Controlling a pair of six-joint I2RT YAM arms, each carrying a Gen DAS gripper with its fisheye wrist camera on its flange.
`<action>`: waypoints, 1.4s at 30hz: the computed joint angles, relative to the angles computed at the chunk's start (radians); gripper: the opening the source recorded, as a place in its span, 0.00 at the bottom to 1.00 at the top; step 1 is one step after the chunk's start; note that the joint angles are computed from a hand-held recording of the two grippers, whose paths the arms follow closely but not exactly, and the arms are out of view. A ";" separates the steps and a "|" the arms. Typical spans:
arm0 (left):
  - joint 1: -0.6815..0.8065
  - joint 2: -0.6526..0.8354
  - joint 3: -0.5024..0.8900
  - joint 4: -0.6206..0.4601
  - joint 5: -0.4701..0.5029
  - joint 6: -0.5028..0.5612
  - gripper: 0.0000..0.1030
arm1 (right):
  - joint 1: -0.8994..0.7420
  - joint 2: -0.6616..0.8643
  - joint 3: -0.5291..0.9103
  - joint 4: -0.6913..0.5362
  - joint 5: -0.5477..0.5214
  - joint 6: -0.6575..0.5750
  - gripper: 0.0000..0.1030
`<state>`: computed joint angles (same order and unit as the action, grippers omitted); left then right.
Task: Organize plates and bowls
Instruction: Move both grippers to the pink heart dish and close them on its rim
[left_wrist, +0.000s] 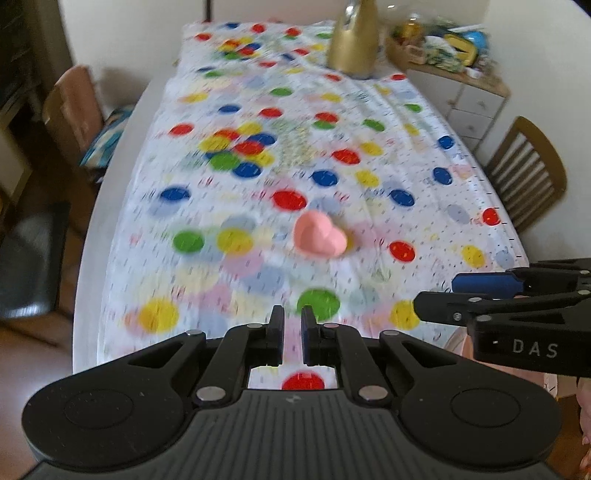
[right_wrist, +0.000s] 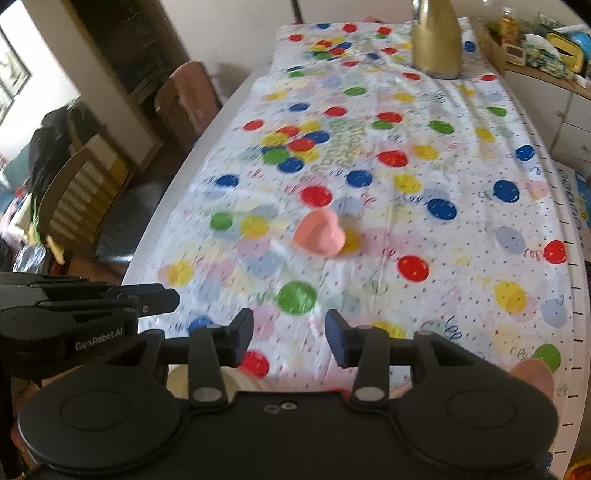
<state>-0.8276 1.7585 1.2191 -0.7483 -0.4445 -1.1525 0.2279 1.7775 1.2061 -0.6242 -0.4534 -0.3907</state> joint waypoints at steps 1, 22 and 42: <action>0.020 -0.002 -0.009 0.027 0.006 0.042 0.08 | 0.007 0.007 0.005 0.016 0.008 0.019 0.45; 0.370 0.138 -0.115 0.460 0.279 0.504 0.08 | 0.091 0.225 0.132 0.217 0.182 0.258 0.76; 0.466 0.266 -0.164 0.706 0.344 0.566 0.73 | 0.132 0.394 0.202 0.315 0.193 0.278 0.80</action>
<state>-0.3612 2.0244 1.0548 -0.0423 -0.1008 -0.5870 0.3595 2.1715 1.4084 -0.3092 -0.2605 -0.1126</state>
